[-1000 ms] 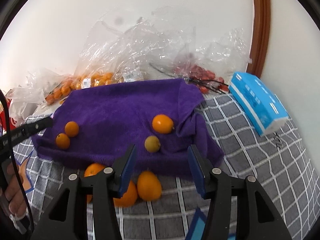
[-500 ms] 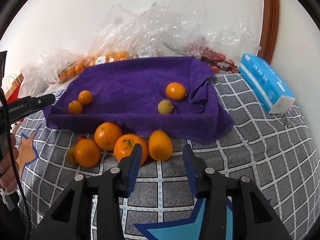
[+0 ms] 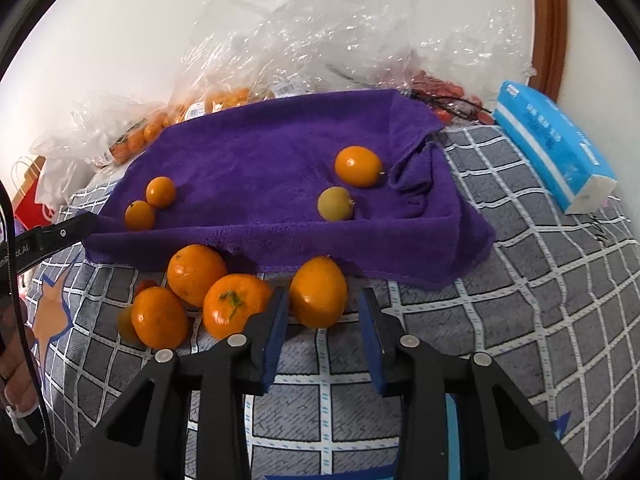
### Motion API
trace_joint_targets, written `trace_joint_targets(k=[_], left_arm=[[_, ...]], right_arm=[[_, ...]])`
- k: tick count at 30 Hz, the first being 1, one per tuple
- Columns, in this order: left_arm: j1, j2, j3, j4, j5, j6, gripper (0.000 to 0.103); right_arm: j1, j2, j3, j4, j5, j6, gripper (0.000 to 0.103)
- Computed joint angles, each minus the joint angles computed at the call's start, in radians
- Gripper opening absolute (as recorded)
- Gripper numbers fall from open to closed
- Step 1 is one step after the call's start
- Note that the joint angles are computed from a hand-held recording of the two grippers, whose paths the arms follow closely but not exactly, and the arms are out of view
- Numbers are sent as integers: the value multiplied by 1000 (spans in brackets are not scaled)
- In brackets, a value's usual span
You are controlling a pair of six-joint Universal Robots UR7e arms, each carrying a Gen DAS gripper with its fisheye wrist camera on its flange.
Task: Organize fruits
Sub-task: 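Pull both open grippers back from the towel toward the loose fruit, then grasp the olive-green round fruit with the left gripper while the right grasps the oval orange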
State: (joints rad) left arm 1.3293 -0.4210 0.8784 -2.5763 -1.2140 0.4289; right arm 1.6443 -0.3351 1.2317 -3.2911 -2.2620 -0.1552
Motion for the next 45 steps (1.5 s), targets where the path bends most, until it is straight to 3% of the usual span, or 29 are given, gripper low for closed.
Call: trace_joint_targets(k=[8,10,14,20,30,33,35,36,45], left_arm=[[1,-19,23,9,-11,0,52],[3,-29,37,14,-22,4,52],[7,-56,75,50,-55,1,52],[11,-96,159,92,-79,27,52],[-1,-99,225,115,-68,73,51],[-6,-85,217,111,-67,74,46],[-9,-84,229,86,-63,85,30],[-11,-84,232,78,-54,91,28],[-10,-93,296,-57,-43,176,28]], right_arm=[[-25,-18,-1,44,101,61,41],[-29,-28,12,47,130,70,35],[-13,-37,41,3,60,44,35],[-9,-88,148,-35,25,28,35],[-24,-81,161,-48,41,12,36],[-24,-72,154,-66,39,-4,36],[-24,-72,162,-88,36,-7,36],[-24,-71,167,-99,32,-8,36],[-21,-49,168,-184,18,-36,36]])
